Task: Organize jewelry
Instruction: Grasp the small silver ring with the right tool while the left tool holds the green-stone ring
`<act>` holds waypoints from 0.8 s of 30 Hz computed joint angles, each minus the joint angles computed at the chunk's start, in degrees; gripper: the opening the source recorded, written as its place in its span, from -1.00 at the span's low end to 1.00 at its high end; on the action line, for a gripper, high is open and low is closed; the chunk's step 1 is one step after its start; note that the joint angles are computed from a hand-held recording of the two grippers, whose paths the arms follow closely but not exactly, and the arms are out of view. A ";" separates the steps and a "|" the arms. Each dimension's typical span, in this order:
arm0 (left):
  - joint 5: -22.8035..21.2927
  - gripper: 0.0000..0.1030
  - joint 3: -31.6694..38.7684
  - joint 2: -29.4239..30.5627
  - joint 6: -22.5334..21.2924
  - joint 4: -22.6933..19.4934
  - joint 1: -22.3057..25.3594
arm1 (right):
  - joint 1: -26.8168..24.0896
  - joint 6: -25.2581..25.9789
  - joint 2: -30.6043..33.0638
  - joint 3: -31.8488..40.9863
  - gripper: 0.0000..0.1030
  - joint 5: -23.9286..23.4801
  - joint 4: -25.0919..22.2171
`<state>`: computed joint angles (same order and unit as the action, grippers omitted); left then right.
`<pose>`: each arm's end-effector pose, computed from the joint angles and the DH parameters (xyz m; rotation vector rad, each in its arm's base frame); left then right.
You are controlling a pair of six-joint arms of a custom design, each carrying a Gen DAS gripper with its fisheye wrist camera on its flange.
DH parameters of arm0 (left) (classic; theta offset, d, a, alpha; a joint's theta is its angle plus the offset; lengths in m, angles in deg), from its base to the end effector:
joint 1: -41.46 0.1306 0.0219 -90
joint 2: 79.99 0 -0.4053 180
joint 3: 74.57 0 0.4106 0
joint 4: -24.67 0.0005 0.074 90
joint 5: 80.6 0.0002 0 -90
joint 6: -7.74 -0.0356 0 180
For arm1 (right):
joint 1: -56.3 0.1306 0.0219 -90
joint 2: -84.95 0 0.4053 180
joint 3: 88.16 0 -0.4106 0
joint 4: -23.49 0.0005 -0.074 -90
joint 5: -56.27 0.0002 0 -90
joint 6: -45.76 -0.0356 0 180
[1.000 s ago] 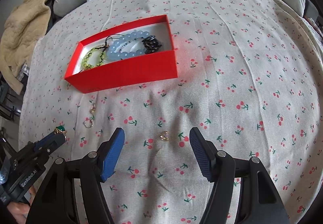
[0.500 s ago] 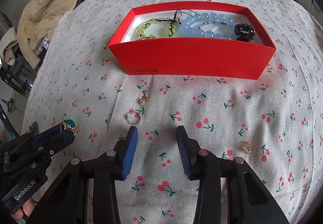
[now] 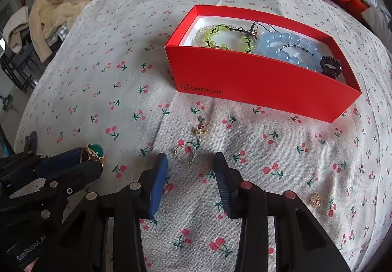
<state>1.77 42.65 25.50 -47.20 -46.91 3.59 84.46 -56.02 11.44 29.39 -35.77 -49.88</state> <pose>0.4659 -0.3569 0.5101 0.0172 2.6278 -0.2797 0.5204 0.2794 0.5009 -0.3944 2.6573 0.2711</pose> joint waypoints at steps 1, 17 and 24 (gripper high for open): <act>-0.05 -0.57 -0.04 -0.01 0.01 0.04 0.03 | -0.05 0.24 -0.28 -0.27 -0.25 0.03 0.06; -0.29 -0.57 0.00 0.08 0.60 -0.36 -0.08 | 0.34 1.42 -0.66 -0.86 -0.86 -1.17 1.33; -0.21 -0.57 -0.61 -0.26 1.00 0.01 0.12 | -0.33 2.31 -2.47 -2.48 -1.00 -2.90 0.66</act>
